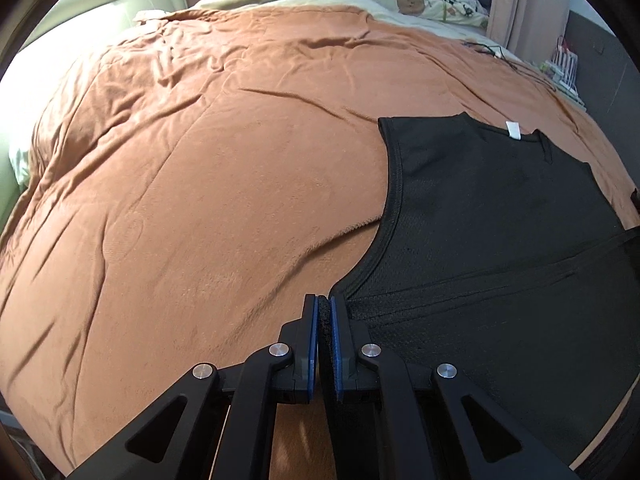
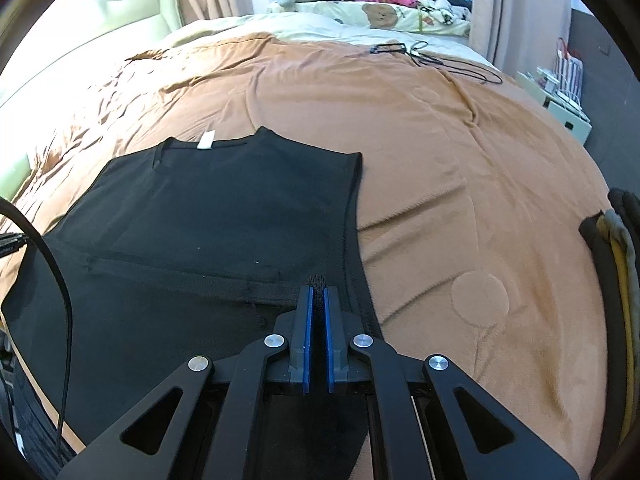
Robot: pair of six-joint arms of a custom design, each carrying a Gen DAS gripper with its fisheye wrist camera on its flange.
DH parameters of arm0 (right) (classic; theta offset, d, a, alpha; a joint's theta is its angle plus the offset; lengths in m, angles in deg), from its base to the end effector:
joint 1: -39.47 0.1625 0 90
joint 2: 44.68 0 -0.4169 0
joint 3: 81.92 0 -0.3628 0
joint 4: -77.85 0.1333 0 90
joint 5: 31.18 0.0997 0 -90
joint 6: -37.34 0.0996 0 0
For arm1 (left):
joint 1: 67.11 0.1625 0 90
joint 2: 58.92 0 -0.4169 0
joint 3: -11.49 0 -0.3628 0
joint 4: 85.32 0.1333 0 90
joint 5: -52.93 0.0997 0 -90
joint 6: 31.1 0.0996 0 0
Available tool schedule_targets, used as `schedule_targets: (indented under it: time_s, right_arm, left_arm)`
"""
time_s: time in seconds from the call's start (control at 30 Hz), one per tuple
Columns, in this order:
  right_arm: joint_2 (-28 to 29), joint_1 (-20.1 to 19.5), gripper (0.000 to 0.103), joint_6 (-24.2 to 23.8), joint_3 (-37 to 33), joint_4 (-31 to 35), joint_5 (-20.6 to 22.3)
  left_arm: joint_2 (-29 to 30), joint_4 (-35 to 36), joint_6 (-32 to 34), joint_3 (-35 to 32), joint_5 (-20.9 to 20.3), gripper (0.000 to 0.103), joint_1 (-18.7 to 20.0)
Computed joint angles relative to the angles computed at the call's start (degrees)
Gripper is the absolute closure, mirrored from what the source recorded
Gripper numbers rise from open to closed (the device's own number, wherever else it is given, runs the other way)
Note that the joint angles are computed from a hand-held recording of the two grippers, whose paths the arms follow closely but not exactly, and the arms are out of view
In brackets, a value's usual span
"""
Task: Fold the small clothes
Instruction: 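Lift the folded edge with both grippers and fold it toward the collar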
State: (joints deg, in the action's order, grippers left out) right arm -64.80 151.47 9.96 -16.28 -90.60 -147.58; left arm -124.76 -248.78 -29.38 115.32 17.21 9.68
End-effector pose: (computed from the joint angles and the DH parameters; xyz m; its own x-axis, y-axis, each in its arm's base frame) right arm 0.3739 -0.6879 0.0264 -0.6733 -0.4568 0.5814 -0.7028 0.6398 -0.3111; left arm 0.0779 -0.6053 0.3301 -0.6701 -0.3013 -0.6783 0.2063 0.8023 -0.5602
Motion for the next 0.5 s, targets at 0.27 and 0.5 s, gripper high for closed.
schedule_targets:
  time_s: [0.27, 0.5]
  right_arm:
    - [-0.19, 0.07, 0.101, 0.59, 0.76, -3.94, -0.61]
    - [0.25, 0.31, 0.101, 1.14, -2.09, -3.24, -0.96]
  left_arm:
    - [0.43, -5.06, 5.12, -1.55, 0.49, 0.097, -2.24]
    - [3.95, -4.55, 8.35, -8.5, 0.36, 0.097, -2.81]
